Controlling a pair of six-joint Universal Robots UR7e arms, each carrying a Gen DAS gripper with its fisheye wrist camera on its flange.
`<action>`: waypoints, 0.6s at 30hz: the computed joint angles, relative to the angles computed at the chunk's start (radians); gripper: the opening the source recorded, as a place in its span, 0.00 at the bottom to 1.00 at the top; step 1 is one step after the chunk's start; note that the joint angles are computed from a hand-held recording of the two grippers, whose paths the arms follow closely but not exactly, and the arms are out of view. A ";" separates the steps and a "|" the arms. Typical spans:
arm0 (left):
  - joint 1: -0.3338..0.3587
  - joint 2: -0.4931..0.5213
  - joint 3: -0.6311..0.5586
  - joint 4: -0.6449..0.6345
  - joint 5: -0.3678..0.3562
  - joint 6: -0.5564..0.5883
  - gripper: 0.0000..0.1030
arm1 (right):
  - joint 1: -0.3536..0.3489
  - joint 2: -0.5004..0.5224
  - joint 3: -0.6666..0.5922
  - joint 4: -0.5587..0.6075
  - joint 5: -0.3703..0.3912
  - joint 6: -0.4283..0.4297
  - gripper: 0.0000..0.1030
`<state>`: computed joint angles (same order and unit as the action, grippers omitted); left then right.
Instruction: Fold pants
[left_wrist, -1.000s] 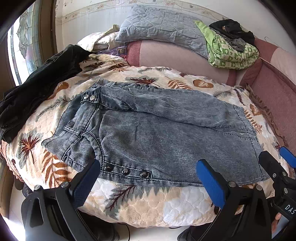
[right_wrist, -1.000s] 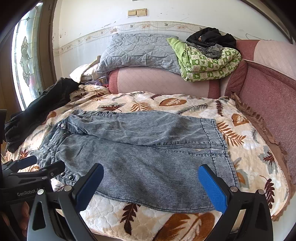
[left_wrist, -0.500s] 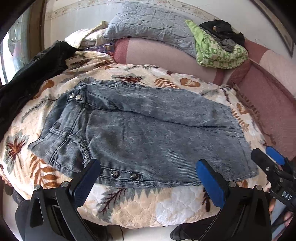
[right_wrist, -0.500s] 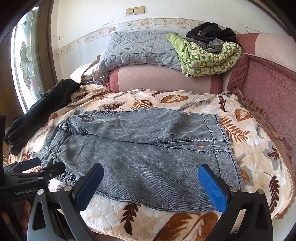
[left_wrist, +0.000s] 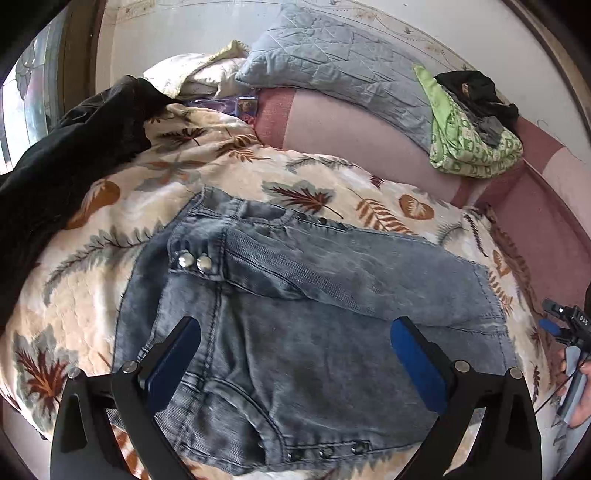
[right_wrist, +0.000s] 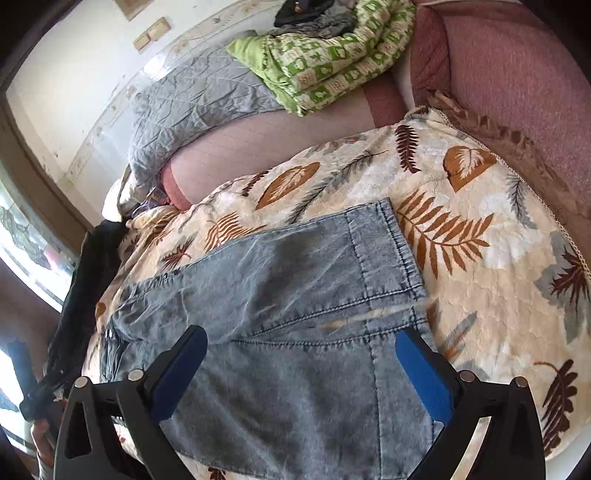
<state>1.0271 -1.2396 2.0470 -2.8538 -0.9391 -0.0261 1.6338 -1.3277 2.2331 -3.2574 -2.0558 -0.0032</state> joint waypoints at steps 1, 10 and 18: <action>0.015 0.009 -0.026 0.005 0.001 0.005 1.00 | -0.021 -0.008 -0.018 0.037 0.035 -0.010 1.00; 0.160 0.229 -0.475 0.332 0.028 0.010 0.99 | -0.127 0.074 -0.306 0.412 0.073 0.009 1.00; 0.223 0.416 -0.752 0.481 0.045 -0.024 0.99 | -0.193 0.209 -0.544 0.568 0.029 0.025 1.00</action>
<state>1.2499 -0.8232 1.2954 -2.3724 -0.8938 -0.0498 1.4409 -1.1186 1.6886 -2.6896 -2.0272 0.0221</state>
